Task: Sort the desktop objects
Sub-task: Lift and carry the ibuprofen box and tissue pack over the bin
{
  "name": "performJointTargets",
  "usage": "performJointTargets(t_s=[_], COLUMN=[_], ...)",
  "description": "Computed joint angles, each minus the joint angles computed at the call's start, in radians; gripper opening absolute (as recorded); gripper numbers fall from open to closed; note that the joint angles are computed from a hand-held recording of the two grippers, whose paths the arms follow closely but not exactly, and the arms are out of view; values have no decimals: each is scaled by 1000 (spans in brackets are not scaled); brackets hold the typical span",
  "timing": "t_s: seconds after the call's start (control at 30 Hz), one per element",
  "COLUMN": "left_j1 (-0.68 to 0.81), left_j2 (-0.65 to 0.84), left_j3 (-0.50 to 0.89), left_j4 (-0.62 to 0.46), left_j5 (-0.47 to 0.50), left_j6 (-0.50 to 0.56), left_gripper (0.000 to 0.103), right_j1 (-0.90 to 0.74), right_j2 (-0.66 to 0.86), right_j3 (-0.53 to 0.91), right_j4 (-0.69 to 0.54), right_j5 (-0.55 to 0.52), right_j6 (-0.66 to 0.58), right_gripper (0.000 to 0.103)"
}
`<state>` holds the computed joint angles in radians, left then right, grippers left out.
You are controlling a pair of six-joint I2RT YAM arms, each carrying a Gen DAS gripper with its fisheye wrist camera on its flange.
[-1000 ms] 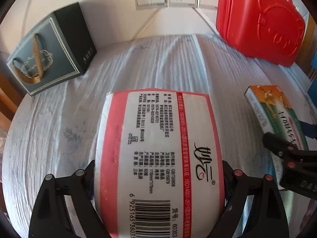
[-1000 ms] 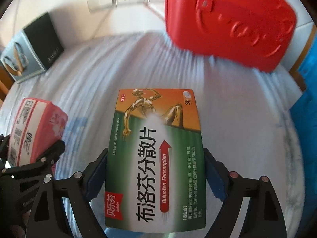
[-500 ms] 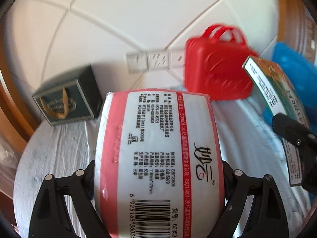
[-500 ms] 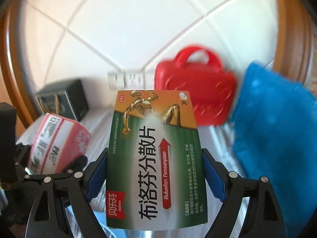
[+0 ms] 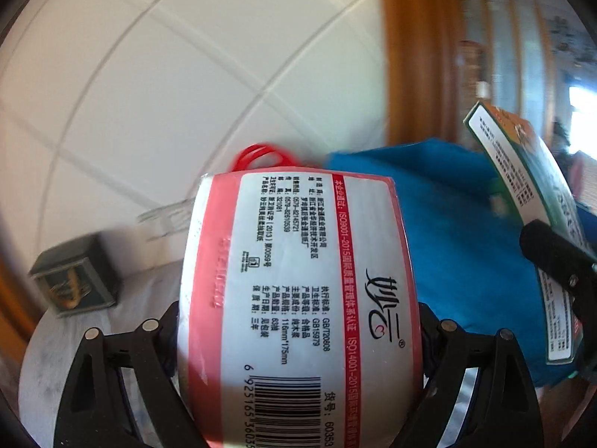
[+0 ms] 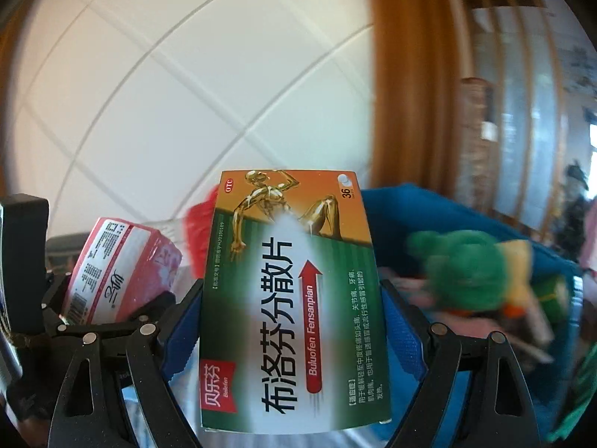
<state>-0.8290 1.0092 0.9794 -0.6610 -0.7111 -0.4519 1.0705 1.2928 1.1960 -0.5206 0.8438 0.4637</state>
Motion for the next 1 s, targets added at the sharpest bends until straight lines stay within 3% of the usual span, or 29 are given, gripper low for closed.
performJointTargets(t_s=[0.1, 0.2, 0.37, 0.5, 0.63, 0.67, 0.73, 0.8, 0.9, 1.0], left_j1=[-122, -186, -249, -263, -278, -278, -276, -282, -278, -284], left_j2=[157, 321, 595, 787, 954, 981, 1013, 1052, 1047, 1045], left_j3=[132, 282, 556, 762, 964, 999, 1037, 1102, 1100, 1110], left_j4=[52, 118, 171, 134, 75, 60, 44, 0, -16, -35], left_j5=[-53, -48, -17, 21, 29, 19, -11, -15, -6, -10], left_j6=[4, 37, 109, 132, 157, 166, 176, 162, 144, 120], left_gripper=[90, 90, 90, 90, 91, 91, 92, 95, 96, 97], right_j1=[-68, -200, -589, -919, -1072, -1111, -1162, -1257, -1297, -1274], right_j2=[-163, -293, -441, -432, -370, -352, -324, -282, -264, -305], right_j3=[-65, -97, -133, -115, -103, -108, -118, -113, -103, -100], right_j4=[-72, -118, -109, -83, -77, -72, -58, -32, -40, -70], right_j5=[30, -13, -265, -527, -637, -675, -718, -798, -842, -813], right_j6=[-16, -83, -257, -370, -405, -410, -412, -435, -439, -430], right_gripper=[87, 87, 87, 87, 88, 90, 103, 103, 103, 103])
